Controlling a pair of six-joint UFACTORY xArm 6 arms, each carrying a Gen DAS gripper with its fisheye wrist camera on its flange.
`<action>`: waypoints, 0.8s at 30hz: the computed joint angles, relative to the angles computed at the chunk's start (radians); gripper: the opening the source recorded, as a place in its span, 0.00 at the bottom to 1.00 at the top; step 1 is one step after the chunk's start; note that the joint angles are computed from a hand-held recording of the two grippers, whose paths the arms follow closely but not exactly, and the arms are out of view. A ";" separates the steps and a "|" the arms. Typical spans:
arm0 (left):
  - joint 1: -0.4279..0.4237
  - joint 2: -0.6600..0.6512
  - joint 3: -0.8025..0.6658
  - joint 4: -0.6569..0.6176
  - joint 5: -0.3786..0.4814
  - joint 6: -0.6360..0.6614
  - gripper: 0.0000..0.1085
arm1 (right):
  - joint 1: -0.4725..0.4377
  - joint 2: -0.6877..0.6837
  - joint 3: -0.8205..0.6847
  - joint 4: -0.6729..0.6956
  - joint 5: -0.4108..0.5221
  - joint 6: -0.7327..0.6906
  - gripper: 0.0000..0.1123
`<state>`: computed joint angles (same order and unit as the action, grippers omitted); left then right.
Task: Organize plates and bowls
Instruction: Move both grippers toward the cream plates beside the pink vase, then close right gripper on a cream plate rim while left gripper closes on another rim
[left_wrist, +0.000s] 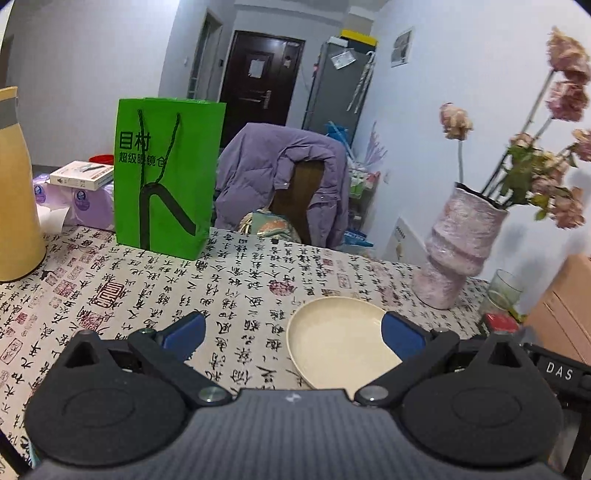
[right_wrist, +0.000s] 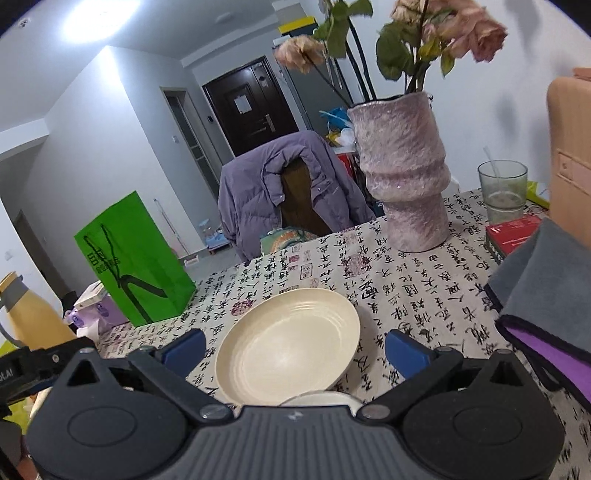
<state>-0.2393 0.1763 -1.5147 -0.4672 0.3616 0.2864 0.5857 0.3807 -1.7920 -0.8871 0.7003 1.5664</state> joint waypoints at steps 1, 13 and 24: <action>0.001 0.020 -0.026 0.028 0.010 -0.032 0.95 | -0.010 0.014 -0.017 0.013 -0.002 -0.015 0.92; -0.008 0.296 -0.397 0.475 0.146 -0.493 0.95 | -0.117 0.200 -0.258 0.227 -0.023 -0.276 0.92; -0.050 0.494 -0.666 0.616 0.333 -0.611 0.95 | -0.195 0.202 -0.118 0.368 -0.253 -0.328 0.92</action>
<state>-0.2888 0.6698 -2.1808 0.1490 0.6944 -0.3250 0.3910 0.5830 -1.9103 -0.5195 0.4474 1.2384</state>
